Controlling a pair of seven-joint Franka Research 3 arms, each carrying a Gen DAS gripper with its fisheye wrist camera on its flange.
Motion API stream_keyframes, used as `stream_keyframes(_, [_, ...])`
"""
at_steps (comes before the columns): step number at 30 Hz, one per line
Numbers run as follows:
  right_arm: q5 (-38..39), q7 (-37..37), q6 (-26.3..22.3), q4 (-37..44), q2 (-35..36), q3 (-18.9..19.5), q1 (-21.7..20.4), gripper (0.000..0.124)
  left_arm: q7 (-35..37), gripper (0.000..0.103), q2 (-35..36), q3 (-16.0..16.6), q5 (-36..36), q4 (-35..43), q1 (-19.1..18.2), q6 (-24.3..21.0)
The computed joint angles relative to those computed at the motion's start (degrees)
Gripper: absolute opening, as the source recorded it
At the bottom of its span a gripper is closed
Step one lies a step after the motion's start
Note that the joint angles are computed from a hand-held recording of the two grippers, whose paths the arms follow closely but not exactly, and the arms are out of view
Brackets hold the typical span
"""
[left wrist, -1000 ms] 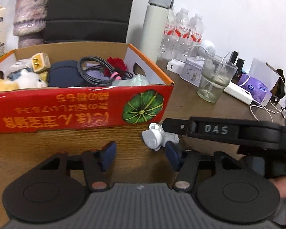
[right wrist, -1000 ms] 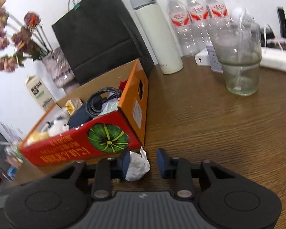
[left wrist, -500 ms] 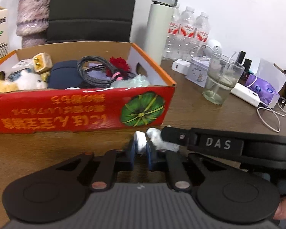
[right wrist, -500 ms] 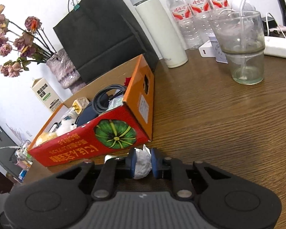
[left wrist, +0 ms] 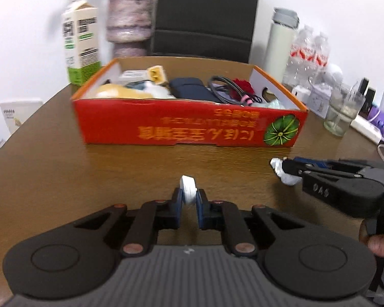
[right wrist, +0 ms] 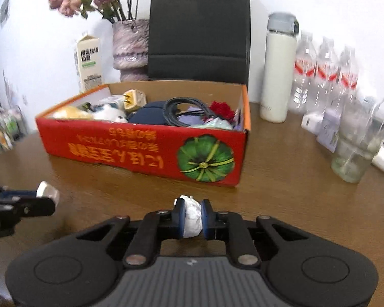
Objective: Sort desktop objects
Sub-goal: 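Carry both earbuds over the box and open both grippers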
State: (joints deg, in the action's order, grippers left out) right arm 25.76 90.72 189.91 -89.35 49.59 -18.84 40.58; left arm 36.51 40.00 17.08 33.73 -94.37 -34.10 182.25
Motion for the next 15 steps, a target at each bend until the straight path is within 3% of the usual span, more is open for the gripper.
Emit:
stream_keyframes(2, [4.4, -1.4, 1.3, -2.0, -2.1, 2.4, -0.7, 0.005, -1.5, 0.012, -2.4, 3.2, 0.1, -4.4, -2.0, 3.3])
stream_keyframes(4, [10.7, -3.7, 4.5, -5.5, -2.9, -3.2, 6.4, 0.001, -2.5, 0.012, -4.1, 9.8, -1.1, -9.1, -7.2, 7.8])
stream_keyframes(5, [9.5, -1.5, 6.4, -7.9, -3.7, -5.3, 9.2, 0.001, -2.4, 0.012, -5.2, 12.7, -2.0, -11.9, -9.7, 10.6])
stream_keyframes(8, [11.9, -2.0, 11.6, -13.0, -6.5, -6.4, 14.1, 0.001, 0.2, 0.012, -7.9, 16.5, -4.6, -18.0, -12.8, 17.2])
stream_keyframes(11, [18.7, -4.6, 15.1, -16.0, -8.1, -7.8, 19.6, 0.001, 3.8, 0.012, -10.0, 18.5, -7.1, -23.2, -14.7, 22.2])
stream_keyframes(15, [28.2, -10.2, 18.0, -17.4, -9.1, -8.6, 25.5, 0.001, 7.2, 0.012, -12.7, 16.4, -7.2, -28.3, -12.6, 26.7])
